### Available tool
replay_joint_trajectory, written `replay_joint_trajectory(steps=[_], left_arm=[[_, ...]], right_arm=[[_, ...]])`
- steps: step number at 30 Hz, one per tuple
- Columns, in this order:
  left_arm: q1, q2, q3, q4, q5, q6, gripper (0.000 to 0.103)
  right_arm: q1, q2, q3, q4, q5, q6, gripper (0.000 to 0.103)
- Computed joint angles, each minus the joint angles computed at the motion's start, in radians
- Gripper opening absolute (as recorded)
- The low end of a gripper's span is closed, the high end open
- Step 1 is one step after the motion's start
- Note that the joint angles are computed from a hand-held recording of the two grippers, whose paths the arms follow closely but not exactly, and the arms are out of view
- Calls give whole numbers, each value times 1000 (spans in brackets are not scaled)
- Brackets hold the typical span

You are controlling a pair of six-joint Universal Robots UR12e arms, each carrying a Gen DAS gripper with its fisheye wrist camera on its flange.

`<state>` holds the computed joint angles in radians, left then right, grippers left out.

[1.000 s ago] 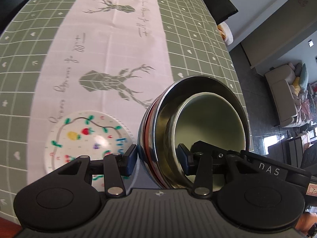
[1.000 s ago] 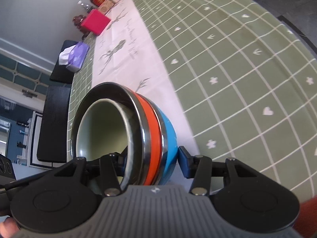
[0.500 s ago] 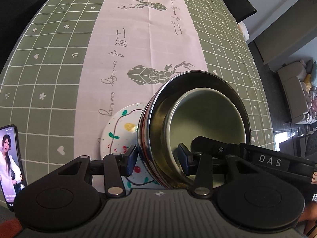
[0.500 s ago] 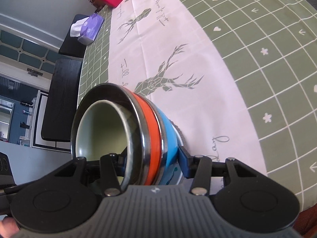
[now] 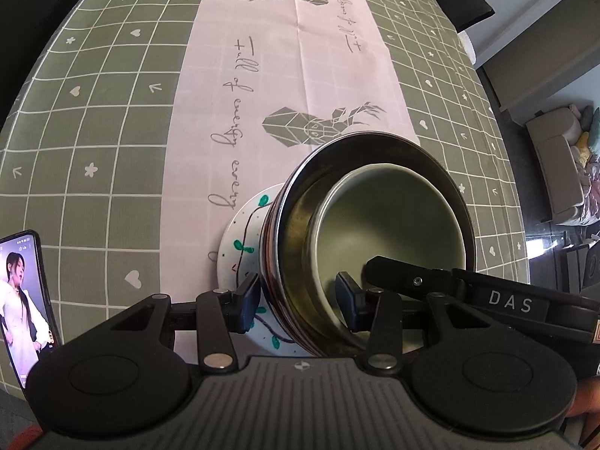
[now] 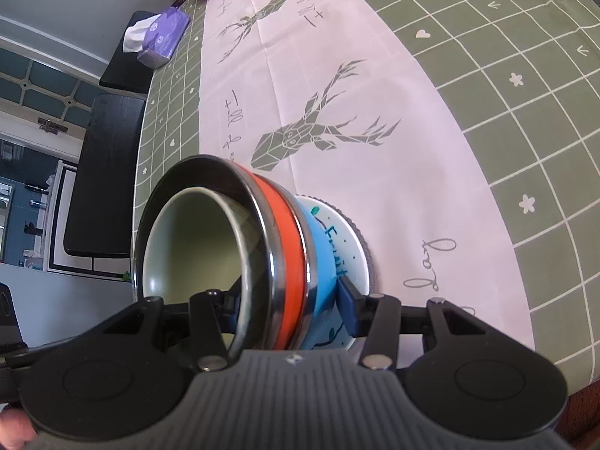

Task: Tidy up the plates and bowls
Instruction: 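Carry the stacked bowls over the Fruity plate and lower them onto it, then grip the plate and bowl stack with both grippers and lift it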

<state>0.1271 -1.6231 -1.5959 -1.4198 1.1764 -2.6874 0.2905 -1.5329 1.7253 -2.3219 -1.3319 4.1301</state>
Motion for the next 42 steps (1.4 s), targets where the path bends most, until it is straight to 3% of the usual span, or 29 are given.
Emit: replay_joint_trajectory(steps=[15,25,33,39,42], left_arm=[[2,-2,-1,8,21,20,47],[4,0,-4,15,12,40,50],[-2,37,-41,132,21,104,72],[2,86,-91,275,22,149,75],[16,120,-127,356,-16,163,75]], right_arm=[[4,12,0,-10,11,1,47],[-1,8,6,-26,26,-28,55],[6,-7,1,-36,-43,-89,66],[18,-29,6,-71,-115,-161,73],[27,-46,12,-95,-156,-203,74]])
